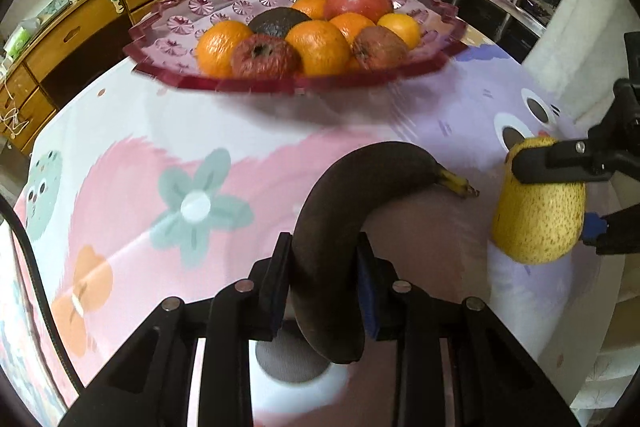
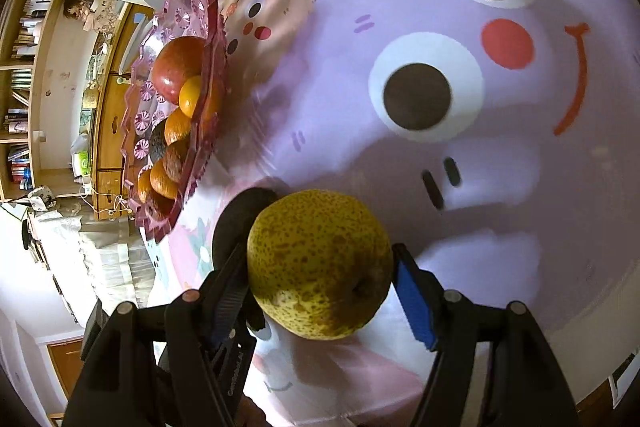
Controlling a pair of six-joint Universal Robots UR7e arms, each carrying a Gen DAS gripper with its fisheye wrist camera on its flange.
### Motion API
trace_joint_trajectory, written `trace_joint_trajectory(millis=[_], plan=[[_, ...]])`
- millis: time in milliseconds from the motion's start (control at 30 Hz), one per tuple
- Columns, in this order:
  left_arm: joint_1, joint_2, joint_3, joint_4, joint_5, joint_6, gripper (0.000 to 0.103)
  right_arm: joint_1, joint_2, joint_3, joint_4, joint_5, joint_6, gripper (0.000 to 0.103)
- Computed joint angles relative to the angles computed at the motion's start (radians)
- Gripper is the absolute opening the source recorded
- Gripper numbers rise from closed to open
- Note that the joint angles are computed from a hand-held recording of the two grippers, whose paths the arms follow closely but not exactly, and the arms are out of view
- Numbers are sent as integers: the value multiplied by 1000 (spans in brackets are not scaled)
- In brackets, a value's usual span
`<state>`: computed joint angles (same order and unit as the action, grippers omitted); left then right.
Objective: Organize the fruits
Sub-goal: 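Lift the banana and pear over the pink bowl and open both tools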
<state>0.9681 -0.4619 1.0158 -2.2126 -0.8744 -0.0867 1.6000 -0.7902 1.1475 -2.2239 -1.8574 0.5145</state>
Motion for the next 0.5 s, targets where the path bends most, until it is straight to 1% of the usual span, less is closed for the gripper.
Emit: trace_joint_trajectory(millis=[67,200,333,500], plan=[[-9,-34,56,-20,1,-15,28,3,-23,42,-28,-6,2,69],[-29,-103,148,-22,-7,-55,28,13,-73,119,-65,-27,15,69],[-57,-159,195,8,-14,-98,28,26,-123,173,-66,-53,34,69],[-88,-211,213,45,-20,-181,28,45,-154,177,-32,-92,8,69]])
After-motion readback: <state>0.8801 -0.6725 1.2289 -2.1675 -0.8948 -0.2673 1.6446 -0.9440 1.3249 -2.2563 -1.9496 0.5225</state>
